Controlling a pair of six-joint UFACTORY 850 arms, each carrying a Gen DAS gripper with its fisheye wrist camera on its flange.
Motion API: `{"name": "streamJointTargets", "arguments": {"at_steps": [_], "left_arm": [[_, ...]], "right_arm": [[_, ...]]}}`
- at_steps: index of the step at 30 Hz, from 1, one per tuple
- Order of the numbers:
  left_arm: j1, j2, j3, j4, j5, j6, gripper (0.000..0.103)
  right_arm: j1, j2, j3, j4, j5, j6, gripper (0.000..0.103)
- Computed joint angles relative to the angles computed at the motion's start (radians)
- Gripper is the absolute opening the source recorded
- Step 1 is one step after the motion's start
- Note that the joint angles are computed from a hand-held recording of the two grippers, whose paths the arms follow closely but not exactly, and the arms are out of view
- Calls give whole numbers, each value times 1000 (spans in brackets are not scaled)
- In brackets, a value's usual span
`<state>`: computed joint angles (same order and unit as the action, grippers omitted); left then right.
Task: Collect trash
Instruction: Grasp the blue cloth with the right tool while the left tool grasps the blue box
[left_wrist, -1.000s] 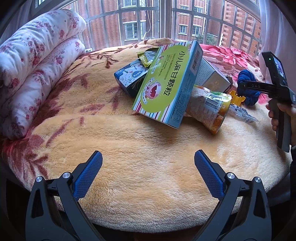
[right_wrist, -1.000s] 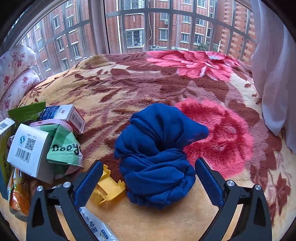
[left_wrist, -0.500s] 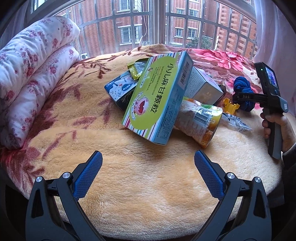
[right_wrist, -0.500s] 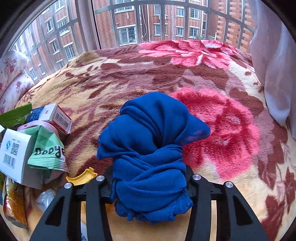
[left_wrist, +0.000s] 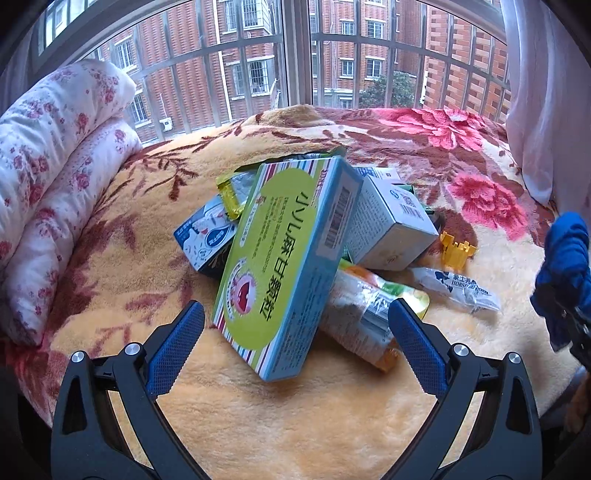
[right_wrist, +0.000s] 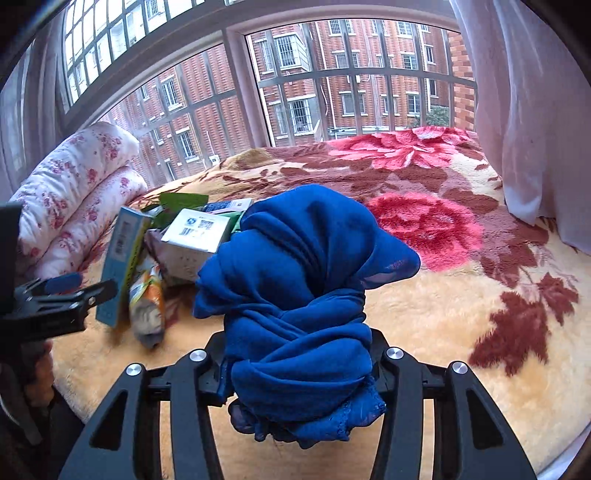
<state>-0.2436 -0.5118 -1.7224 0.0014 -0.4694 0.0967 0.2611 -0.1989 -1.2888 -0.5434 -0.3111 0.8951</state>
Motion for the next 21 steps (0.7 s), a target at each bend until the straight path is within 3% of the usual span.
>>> {"name": "streamJointTargets", "arguments": {"at_steps": [3, 10, 15, 17, 18, 19, 20, 21], "left_arm": [[-27, -31, -37, 158, 2, -117, 97], [-40, -116, -146, 334, -53, -282, 97], [-32, -146, -182, 368, -50, -325, 97], [-29, -142, -169, 401, -18, -355, 91], [-25, -140, -164, 379, -4, -336, 83], [-21, -141, -166, 344, -9, -304, 52], [-20, -149, -180, 352, -31, -311, 41], [-19, -147, -177, 357, -27, -318, 39]], "right_arm": [[9, 29, 37, 8, 14, -1, 50], [7, 36, 70, 89, 28, -74, 50], [2, 25, 71, 178, 56, -151, 50], [7, 16, 61, 194, 53, -185, 50], [11, 13, 57, 178, 49, -177, 50], [16, 10, 54, 166, 46, -174, 50], [21, 8, 51, 155, 42, -170, 50], [25, 8, 49, 145, 39, -162, 50]]}}
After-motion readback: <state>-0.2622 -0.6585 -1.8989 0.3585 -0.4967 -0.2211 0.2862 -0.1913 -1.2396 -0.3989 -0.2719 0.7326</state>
